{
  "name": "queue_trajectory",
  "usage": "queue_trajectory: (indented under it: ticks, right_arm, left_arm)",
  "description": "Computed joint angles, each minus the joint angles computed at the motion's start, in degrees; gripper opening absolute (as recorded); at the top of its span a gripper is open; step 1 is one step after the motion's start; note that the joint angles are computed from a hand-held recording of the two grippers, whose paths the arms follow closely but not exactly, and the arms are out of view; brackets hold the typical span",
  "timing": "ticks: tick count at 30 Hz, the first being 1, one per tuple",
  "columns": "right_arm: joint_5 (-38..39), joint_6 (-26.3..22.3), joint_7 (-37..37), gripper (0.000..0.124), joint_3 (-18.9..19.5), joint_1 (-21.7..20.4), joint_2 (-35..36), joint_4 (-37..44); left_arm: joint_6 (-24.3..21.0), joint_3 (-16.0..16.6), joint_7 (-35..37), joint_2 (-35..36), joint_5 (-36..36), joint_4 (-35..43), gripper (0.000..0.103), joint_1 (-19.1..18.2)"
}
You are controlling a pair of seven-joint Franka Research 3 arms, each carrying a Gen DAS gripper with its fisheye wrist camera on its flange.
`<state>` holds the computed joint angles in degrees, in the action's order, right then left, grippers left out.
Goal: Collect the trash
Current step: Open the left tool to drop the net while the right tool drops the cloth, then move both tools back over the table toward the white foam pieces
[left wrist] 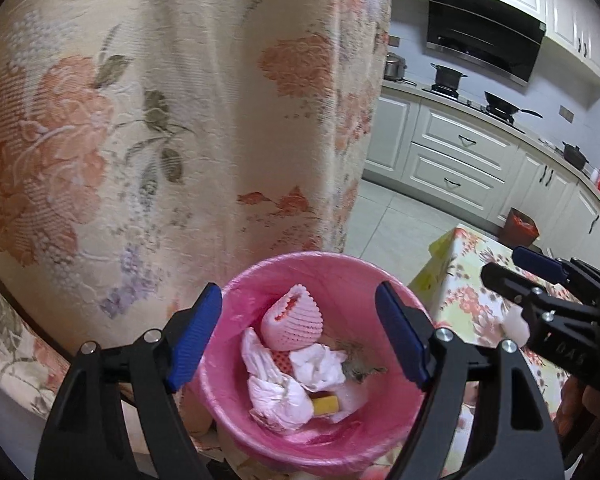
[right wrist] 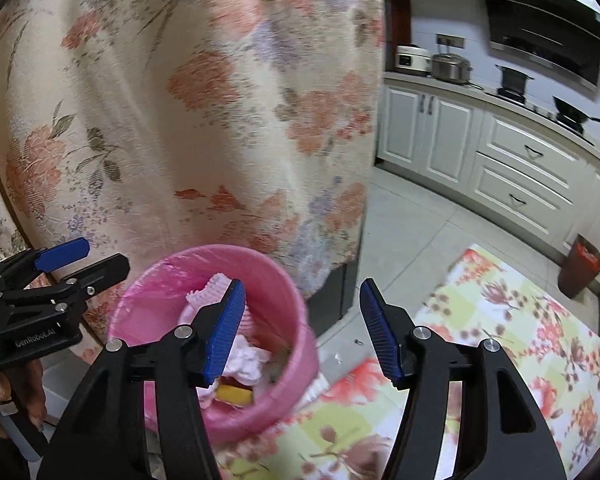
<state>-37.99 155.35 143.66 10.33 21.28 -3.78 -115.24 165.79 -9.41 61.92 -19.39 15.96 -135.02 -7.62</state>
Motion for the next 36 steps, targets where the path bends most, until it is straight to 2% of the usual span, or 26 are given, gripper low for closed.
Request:
queue_trajectory:
  ticks: [5, 10, 16, 30, 36]
  right_arm:
    - [-1.0, -0.2, 2.4, 0.058, 0.3, -2.6, -6.0, -6.3]
    - [0.0, 0.2, 3.2, 0.059, 2.1, -6.7, -11.9, -12.3]
    - [2.0, 0.3, 2.5, 0.065, 4.9, -11.6, -17.9, -17.7]
    - [12.1, 0.8, -2.7, 0.073, 8.2, -19.8, -32.1, -30.7]
    - [16.2, 0.6, -5.1, 0.077, 9.0, -21.9, -36.8, -35.1]
  left_arm:
    - [0.0, -0.7, 0.1, 0.2, -0.3, 0.1, 0.076, -1.4]
    - [-0.3, -1.7, -0.2, 0.4, -0.1, 0.6, 0.076, -2.5]
    - [-0.8, -3.1, -0.9, 0.9, 0.5, 1.3, 0.076, -4.2]
    - [-2.2, -5.4, -1.3, 3.8, 0.5, 3.2, 0.078, -9.2]
    - [-2.9, -6.4, -1.6, 5.4, 0.7, 4.2, 0.081, -10.8]
